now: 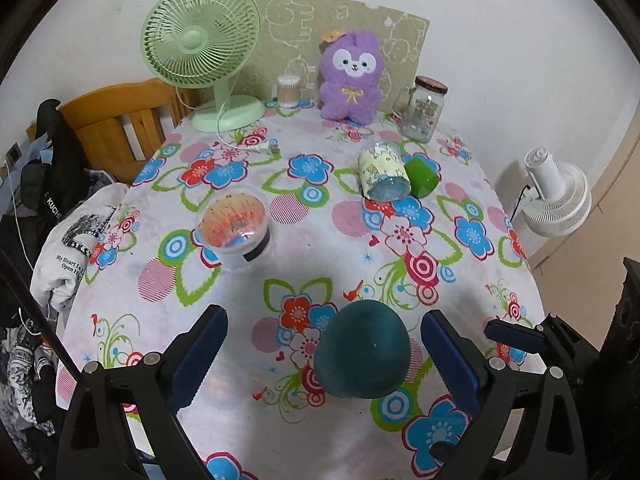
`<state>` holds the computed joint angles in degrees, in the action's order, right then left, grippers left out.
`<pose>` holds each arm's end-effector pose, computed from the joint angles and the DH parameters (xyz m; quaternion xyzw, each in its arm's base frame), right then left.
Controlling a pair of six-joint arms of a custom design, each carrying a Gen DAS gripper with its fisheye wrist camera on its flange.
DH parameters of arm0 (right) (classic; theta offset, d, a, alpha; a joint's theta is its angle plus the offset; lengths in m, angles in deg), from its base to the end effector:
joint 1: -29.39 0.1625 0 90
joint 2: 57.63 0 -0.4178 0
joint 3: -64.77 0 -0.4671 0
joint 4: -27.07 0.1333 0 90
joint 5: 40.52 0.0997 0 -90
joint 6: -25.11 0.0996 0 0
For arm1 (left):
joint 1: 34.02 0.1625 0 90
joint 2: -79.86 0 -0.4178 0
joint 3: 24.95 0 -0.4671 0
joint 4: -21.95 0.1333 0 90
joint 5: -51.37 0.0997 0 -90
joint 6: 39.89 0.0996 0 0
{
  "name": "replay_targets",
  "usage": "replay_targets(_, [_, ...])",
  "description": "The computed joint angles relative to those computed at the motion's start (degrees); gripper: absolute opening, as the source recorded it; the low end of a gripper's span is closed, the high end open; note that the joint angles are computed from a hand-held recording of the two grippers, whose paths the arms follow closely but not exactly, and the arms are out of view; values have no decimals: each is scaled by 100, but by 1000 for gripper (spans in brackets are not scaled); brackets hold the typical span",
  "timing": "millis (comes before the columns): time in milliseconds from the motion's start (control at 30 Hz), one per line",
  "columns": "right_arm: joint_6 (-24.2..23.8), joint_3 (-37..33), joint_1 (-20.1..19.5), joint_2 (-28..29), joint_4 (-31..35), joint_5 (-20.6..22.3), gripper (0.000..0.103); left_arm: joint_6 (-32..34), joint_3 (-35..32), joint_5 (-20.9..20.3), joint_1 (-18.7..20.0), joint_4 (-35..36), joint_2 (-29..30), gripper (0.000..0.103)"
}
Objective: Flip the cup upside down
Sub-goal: 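Lower the teal cup rim-down onto the tablecloth with the left gripper, then open the left gripper and withdraw it from the upside-down cup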
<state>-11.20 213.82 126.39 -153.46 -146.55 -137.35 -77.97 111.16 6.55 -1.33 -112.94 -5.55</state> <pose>0.1660 -0.3557 0.1692 0.3410 -0.9011 0.2387 0.1218 -0.2445 -0.3992 0.1376 0.1732 0.9059 -0.2522 0.2928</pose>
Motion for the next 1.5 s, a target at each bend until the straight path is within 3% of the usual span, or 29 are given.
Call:
replay_targets(200, [230,-4,129,28,-376,-126,103,81,174,311,-89,-183,-262,100])
replay_targets(500, [850,3,549,234,-1210,-690,103,324,486,739,-184,-661,-535,102])
replay_targets(733, [1115,61,758,194,-1351,-885,103,566,801,871,-297,-1010,-832,102])
replay_targets(1167, [1694,287,1058,313,-1605,-1317,103,407,1289,567,-391,-585,-1421,103])
replay_targets(1500, [1719,281,1195,712,-1928,-1591,103,289,1490,409,-425,-389,-1701,103])
